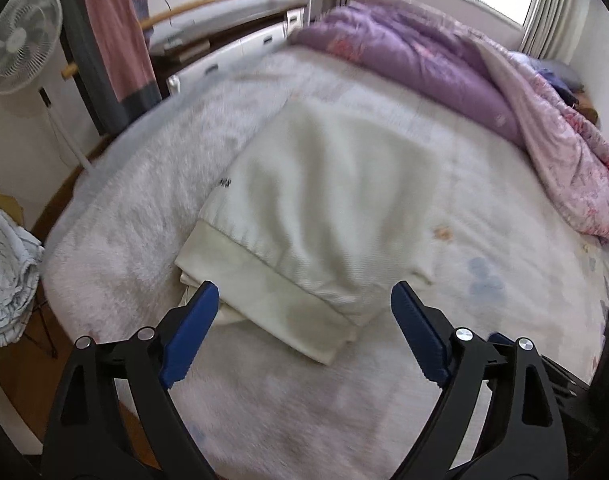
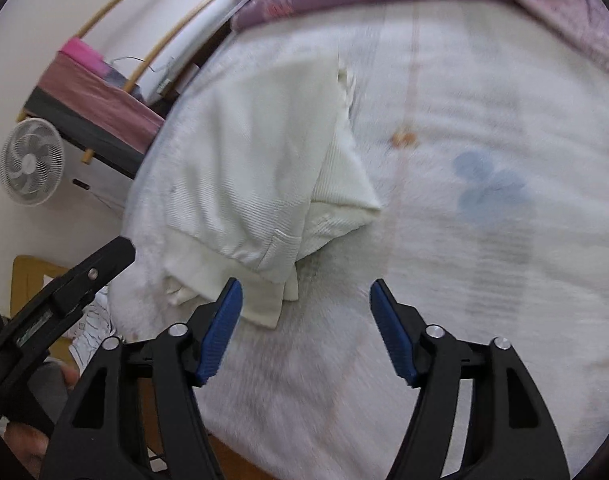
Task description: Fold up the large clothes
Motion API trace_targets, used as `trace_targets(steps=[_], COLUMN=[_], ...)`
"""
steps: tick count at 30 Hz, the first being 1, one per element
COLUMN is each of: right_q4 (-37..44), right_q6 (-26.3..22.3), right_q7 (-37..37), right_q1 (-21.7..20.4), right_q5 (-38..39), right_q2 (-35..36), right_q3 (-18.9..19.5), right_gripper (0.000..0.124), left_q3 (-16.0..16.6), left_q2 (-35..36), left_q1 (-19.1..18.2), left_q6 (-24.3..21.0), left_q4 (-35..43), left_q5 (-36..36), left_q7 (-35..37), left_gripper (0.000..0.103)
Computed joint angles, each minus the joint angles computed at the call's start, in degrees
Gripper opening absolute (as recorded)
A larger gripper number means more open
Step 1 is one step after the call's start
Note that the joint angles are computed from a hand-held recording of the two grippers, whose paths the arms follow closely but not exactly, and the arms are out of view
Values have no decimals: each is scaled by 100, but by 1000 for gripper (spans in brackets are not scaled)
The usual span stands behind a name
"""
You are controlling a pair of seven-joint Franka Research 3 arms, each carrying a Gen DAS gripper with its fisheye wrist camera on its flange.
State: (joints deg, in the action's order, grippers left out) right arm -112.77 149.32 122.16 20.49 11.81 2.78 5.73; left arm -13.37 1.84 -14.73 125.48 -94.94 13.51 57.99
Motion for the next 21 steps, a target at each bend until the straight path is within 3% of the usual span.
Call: trace_targets(steps=[5, 11, 21], right_q4=[-941, -1440, -1808], right_q6=[-70, -723, -2119], right_q7=[-75, -100, 40], right_q1=[-147, -546, -1236], right_q5=[-453, -890, -988], right_q2=[-1424, -2696, -4802], right_q3=[43, 256, 388], right_gripper=[77, 82, 93], left_q3=[-236, -573, -1024], left_q2=[-276, -343, 506], left_q1=[-289, -755, -2125], left_q6=[-395, -1102, -2657], left_q4=[286, 864, 3221], left_q5=[344, 783, 2042], left_q7=[-379, -563, -652], left_gripper=[90, 90, 91])
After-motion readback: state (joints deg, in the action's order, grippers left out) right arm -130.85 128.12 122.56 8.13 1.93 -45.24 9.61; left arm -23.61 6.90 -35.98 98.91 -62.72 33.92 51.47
